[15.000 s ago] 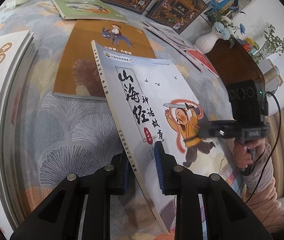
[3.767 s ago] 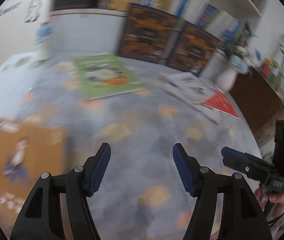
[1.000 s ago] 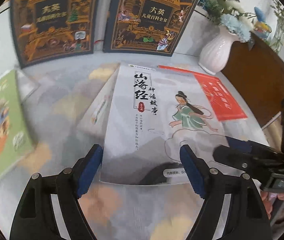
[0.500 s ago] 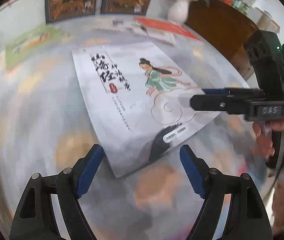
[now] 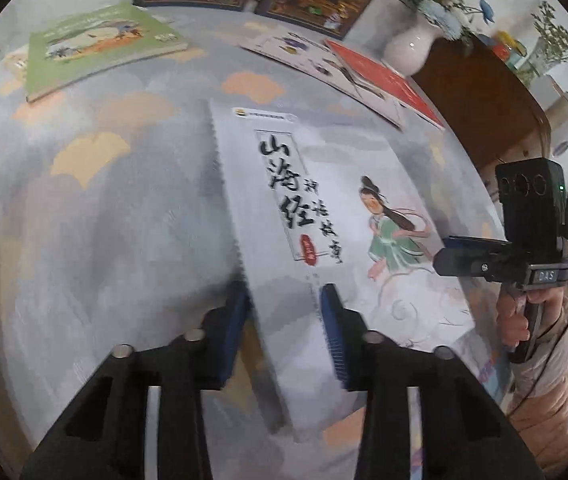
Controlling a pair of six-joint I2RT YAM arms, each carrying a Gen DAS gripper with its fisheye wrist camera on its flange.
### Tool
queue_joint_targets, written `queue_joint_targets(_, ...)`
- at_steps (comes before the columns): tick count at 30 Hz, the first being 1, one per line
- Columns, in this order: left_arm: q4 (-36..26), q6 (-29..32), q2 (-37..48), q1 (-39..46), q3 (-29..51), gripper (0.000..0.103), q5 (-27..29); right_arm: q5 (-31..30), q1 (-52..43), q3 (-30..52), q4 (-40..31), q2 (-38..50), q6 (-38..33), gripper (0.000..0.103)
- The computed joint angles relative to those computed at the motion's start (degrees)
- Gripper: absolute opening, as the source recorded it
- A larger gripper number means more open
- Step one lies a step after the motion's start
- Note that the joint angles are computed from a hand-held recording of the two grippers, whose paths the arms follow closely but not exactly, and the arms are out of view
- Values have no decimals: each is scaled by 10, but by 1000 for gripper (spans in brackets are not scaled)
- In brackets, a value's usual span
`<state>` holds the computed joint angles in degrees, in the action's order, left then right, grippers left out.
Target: Organize books
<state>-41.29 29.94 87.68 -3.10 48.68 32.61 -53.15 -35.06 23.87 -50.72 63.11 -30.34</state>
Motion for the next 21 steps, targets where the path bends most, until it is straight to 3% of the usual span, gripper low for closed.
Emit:
queue_joint_targets(2, 6, -6, 10, 0, 6, 27, 2, 15, 32, -9, 30, -32, 29, 43)
queue_joint_targets(5, 27, -20, 10, -5, 2, 26, 2, 46, 70, -39, 87, -102, 84, 33)
queue_joint_targets(7, 50, -26, -5, -12, -13, 27, -9, 38, 51, -50, 98, -108, 73, 29)
queue_joint_targets(14, 99, -51, -37, -9, -55, 28, -8, 73, 94, -54, 132, -135, 120, 29)
queue_joint_targets(21, 142, -82, -56, -18, -81, 28, -15, 78, 96, -55, 132, -141, 121, 29)
